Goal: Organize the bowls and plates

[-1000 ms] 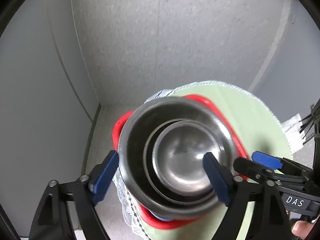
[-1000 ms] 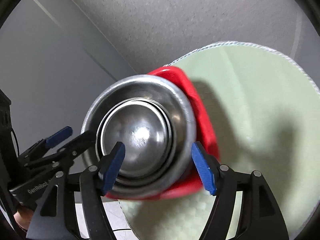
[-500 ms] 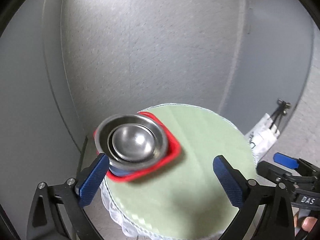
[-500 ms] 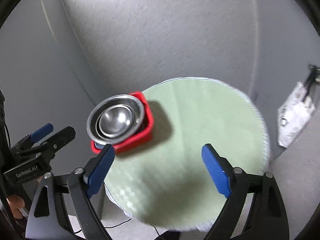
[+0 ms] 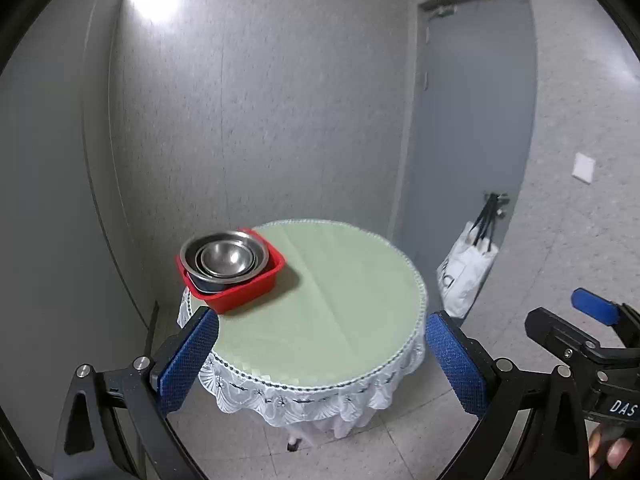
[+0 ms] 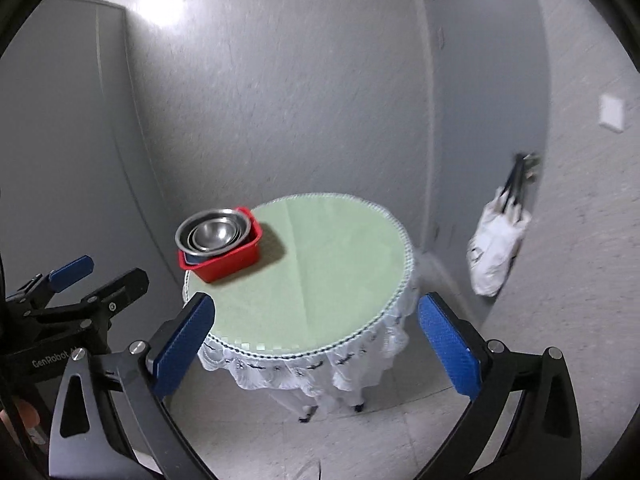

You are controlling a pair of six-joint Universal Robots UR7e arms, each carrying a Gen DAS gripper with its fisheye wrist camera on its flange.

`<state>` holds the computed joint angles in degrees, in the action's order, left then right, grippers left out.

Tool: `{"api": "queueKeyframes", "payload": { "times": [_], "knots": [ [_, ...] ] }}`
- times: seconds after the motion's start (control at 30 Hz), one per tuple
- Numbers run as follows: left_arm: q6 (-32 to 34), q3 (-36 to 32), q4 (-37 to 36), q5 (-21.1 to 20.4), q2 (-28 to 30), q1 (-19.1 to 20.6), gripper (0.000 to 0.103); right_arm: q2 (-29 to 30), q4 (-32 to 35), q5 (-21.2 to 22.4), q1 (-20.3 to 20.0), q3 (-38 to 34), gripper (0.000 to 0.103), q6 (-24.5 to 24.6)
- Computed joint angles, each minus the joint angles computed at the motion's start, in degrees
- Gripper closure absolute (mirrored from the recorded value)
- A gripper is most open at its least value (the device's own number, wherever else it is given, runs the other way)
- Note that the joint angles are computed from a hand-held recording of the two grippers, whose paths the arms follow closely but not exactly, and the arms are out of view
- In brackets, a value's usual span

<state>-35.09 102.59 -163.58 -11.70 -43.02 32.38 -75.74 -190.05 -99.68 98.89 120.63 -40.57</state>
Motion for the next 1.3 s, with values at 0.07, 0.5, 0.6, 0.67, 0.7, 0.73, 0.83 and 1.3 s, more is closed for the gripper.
{"api": "queueKeyframes", "payload": {
  "times": [0.07, 0.5, 0.6, 0.67, 0.7, 0.73, 0.83, 1.3],
  "knots": [
    [-3.12, 3.70, 0.91, 0.55, -1.67, -2.98, 0.001, -2.11, -4.69, -0.91, 0.81, 3.65, 0.000, -0.64],
    [-43.56, 22.55, 47.46, -0.85, -22.56, -19.93, 0.001, -10.77, -24.18, -12.08, 11.37, 23.52, 0.000, 5.73],
    [-56.97, 24.24, 63.64, -2.14, -27.01, -25.43, 0.001, -10.36, -28.83, -16.68, 15.64, 26.41, 0.000, 6.98],
    [-62.05, 25.51, 70.31, -4.04, -29.30, -28.89, 0.001, -9.91, -31.52, -19.83, 18.41, 27.72, 0.000, 7.50],
    [-63.57, 25.92, 72.14, -4.62, -29.92, -30.03, 0.001, -9.95, -32.42, -21.37, 19.85, 28.33, 0.000, 7.76],
    [-66.11, 26.24, 75.28, -5.49, -30.73, -31.84, 0.000, -9.96, -33.31, -22.90, 21.27, 28.82, 0.000, 7.92],
    [-71.51, 27.29, 81.40, -7.19, -32.33, -35.43, 0.000, -10.17, -35.01, -26.97, 25.07, 29.76, 0.000, 8.01],
    [-82.24, 28.01, 89.30, -13.66, -32.31, -45.43, 0.000, -18.46, -31.67, -30.73, 29.48, 31.94, 0.000, 4.31]
  ]
}}
